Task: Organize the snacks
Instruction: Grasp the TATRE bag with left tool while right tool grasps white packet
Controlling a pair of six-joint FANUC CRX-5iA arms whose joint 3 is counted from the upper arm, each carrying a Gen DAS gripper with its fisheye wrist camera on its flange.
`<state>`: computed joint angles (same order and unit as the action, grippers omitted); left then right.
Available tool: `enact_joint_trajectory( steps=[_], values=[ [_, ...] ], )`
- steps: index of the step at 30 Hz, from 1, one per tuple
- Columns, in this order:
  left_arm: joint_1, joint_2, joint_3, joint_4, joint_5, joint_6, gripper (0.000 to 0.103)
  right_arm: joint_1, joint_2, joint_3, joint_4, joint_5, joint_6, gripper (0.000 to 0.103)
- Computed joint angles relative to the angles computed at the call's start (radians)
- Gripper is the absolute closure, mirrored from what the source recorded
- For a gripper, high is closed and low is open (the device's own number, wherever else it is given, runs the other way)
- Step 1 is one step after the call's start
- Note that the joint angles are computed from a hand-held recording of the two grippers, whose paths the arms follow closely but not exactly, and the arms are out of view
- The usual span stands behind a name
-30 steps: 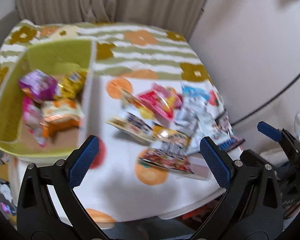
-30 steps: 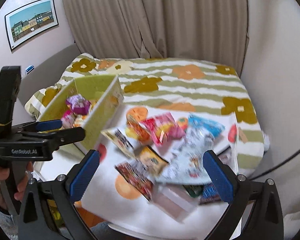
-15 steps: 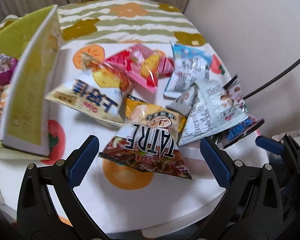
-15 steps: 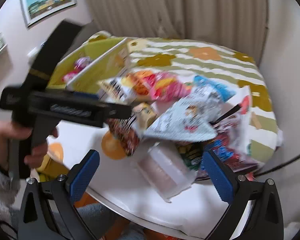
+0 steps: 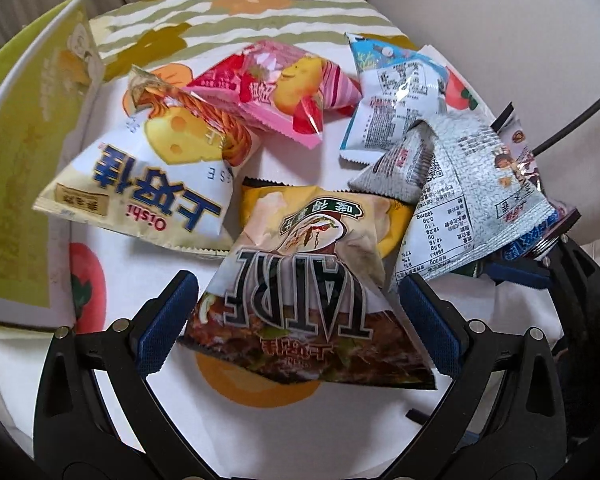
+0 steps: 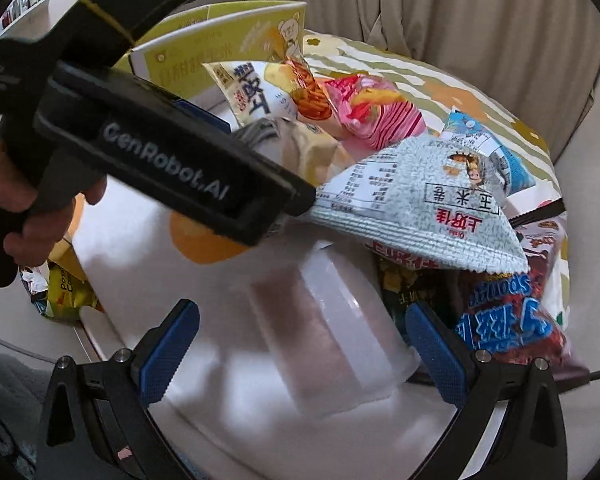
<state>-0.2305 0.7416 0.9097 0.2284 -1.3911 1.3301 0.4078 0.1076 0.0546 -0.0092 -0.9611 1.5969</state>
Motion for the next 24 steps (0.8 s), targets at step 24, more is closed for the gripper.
enact_joint_trajectory(
  steps=[24],
  values=[
    [0.021, -0.047, -0.083, 0.028, 0.013, -0.011, 0.029, -0.087, 0.059, 0.090, -0.137, -0.124, 0.189, 0.028]
  ],
)
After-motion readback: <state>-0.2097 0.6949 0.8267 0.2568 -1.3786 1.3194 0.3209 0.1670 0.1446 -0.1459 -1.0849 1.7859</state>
